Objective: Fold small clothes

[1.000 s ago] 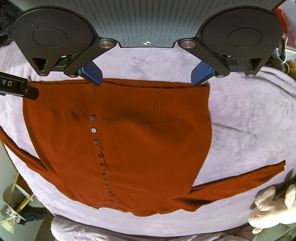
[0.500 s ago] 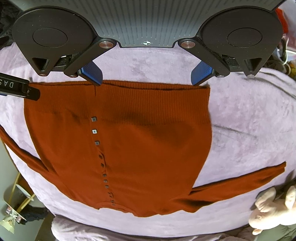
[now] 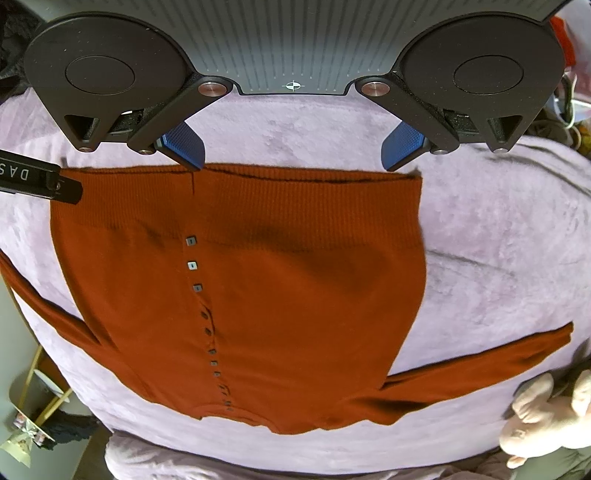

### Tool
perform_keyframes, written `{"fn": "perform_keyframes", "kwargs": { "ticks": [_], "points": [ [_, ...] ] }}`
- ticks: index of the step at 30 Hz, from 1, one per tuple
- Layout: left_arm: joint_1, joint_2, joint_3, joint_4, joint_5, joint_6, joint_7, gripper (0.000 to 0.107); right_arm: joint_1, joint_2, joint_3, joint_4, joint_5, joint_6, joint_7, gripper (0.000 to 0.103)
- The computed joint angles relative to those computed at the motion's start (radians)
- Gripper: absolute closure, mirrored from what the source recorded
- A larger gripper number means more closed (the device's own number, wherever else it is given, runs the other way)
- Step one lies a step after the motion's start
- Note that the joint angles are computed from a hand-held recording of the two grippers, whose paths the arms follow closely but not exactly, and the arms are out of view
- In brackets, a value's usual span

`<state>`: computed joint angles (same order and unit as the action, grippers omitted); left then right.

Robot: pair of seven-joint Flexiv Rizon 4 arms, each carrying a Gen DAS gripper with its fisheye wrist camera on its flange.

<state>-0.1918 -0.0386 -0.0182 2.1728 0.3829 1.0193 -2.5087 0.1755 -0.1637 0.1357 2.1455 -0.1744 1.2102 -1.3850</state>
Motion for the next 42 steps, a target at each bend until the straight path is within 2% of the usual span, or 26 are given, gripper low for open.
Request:
{"fn": "perform_keyframes", "kwargs": {
  "ticks": [32,42],
  "points": [
    [0.005,-0.001,0.001,0.02,-0.048,0.025,0.039,0.004,0.002,-0.007,0.005,-0.017,0.026,-0.02,-0.01,0.004],
    [0.005,-0.015,0.003,0.015,-0.073,0.025,0.056,0.004,-0.01,-0.019,0.011,-0.038,0.072,-0.039,-0.045,0.004]
  ]
}}
